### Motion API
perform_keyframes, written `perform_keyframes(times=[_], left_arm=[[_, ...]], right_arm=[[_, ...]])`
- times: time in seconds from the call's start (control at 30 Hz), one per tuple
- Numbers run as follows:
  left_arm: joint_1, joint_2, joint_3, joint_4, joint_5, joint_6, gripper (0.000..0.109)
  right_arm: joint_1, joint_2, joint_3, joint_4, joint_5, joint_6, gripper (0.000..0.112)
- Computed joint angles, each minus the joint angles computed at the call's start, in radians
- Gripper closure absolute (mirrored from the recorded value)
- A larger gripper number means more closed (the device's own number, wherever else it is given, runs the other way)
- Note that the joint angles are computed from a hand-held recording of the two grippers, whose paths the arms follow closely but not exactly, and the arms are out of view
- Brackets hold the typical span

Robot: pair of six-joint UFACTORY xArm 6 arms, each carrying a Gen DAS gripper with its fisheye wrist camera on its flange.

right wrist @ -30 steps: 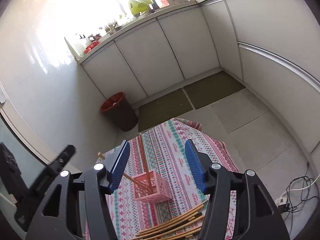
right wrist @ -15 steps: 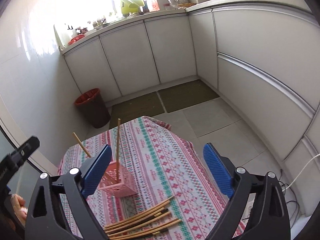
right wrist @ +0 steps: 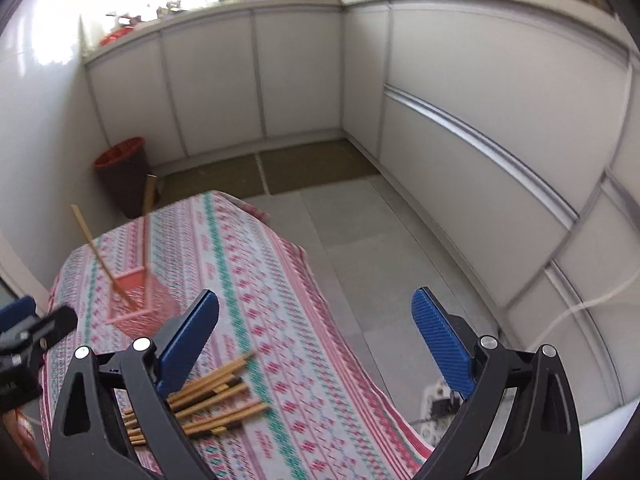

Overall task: Organize utensils
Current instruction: 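Withdraw both tools from the basket back toward the chopstick pile, then grasp a wooden chopstick from the pile with the left tool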

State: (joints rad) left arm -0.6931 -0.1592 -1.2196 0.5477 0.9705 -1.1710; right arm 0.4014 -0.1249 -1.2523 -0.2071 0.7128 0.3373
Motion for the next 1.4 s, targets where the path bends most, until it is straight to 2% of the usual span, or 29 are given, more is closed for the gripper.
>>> perform_keyframes(times=[0.07, 0.2, 0.33, 0.5, 0.67, 0.73, 0.77, 0.8, 0.87, 0.97, 1.1, 1.27, 1.33, 1.4], left_arm=[[0.007, 0.077, -0.051, -0.102, -0.011, 0.117, 0.013], [0.016, 0.228, -0.151, -0.225, -0.008, 0.263, 0.013], [0.037, 0.377, -0.267, -0.279, 0.032, 0.332, 0.017], [0.080, 0.518, -0.378, -0.391, 0.062, 0.416, 0.055], [0.093, 0.600, -0.440, -0.403, 0.085, 0.437, 0.062], [0.098, 0.611, -0.442, -0.391, 0.077, 0.432, 0.076], [0.100, 0.614, -0.440, -0.388, 0.075, 0.432, 0.088], [0.107, 0.610, -0.423, -0.391, 0.067, 0.425, 0.094], [0.116, 0.588, -0.381, -0.384, 0.027, 0.405, 0.097], [0.111, 0.537, -0.324, -0.320, 0.007, 0.356, 0.109], [0.094, 0.387, -0.193, -0.251, -0.048, 0.291, 0.109], [0.061, 0.184, -0.036, -0.172, -0.056, 0.238, 0.109], [0.035, 0.083, 0.040, -0.132, -0.046, 0.208, 0.109], [0.036, 0.016, 0.097, -0.157, -0.066, 0.231, 0.109]], right_arm=[[-0.039, 0.009, -0.006, -0.008, 0.028, 0.027, 0.018], [-0.099, 0.031, -0.029, -0.009, 0.077, 0.062, 0.018], [-0.137, 0.075, -0.067, 0.108, 0.141, -0.012, 0.018], [-0.143, 0.095, -0.082, 0.183, 0.189, -0.067, 0.018], [-0.137, 0.107, -0.093, 0.190, 0.204, -0.085, 0.018], [-0.139, 0.112, -0.097, 0.201, 0.212, -0.092, 0.018], [-0.141, 0.119, -0.105, 0.215, 0.223, -0.101, 0.018], [-0.143, 0.128, -0.115, 0.228, 0.233, -0.109, 0.018], [-0.144, 0.142, -0.125, 0.259, 0.254, -0.122, 0.018], [-0.137, 0.163, -0.137, 0.286, 0.284, -0.129, 0.018], [-0.118, 0.202, -0.151, 0.316, 0.305, -0.116, 0.018], [-0.094, 0.270, -0.174, 0.437, 0.349, -0.121, 0.020], [-0.086, 0.287, -0.177, 0.467, 0.386, -0.115, 0.025], [-0.082, 0.293, -0.169, 0.495, 0.423, -0.117, 0.032]])
